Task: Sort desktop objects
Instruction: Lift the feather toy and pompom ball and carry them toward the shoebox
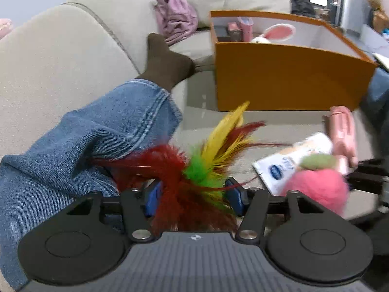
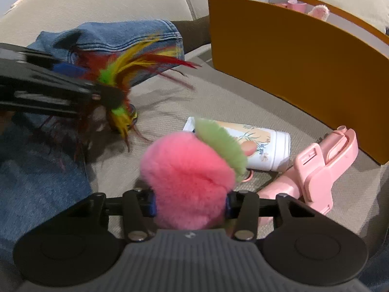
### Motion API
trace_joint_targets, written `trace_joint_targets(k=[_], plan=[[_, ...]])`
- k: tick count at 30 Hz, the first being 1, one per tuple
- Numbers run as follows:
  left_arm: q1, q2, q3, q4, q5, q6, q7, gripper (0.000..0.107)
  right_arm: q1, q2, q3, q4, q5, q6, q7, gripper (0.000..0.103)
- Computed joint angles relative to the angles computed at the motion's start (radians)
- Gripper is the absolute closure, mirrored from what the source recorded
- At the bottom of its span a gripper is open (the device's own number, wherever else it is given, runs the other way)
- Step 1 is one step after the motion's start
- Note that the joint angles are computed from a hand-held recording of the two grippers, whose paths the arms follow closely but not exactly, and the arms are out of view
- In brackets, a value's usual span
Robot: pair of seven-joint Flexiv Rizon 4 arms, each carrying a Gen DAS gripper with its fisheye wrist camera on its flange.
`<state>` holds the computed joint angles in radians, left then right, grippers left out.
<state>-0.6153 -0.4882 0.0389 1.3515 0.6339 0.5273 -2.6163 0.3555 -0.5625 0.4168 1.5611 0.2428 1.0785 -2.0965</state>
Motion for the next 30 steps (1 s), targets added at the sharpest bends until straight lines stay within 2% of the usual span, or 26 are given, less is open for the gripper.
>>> trace_joint_targets(k=[1,6,9,14,21,30], plan=[[-0.005,-0.006,0.006,-0.007,0.012,-0.002,-0.015,0.061,-0.001,0.004,0.002,0.004,0.001,0.009,-0.006,0.055],[0.01,-0.003,0.015,0.013,0.009,0.04,-0.071,0.092,-0.041,0.025,0.037,0.017,0.058,0.044,-0.052,0.054],[0.017,0.008,0.02,0.039,0.018,0.093,-0.108,0.103,-0.041,0.029,0.034,0.016,0.074,0.06,-0.05,0.054],[0.042,0.047,0.022,0.1,0.002,0.186,-0.181,0.105,-0.066,0.036,0.056,0.008,0.12,0.08,-0.075,0.054],[0.053,0.098,0.018,0.116,0.033,0.262,-0.216,0.106,-0.097,0.05,0.065,-0.039,0.187,0.07,-0.085,0.054],[0.09,0.103,-0.001,0.028,0.031,0.349,-0.083,0.106,-0.12,0.049,0.052,-0.151,0.245,0.075,-0.115,0.054]])
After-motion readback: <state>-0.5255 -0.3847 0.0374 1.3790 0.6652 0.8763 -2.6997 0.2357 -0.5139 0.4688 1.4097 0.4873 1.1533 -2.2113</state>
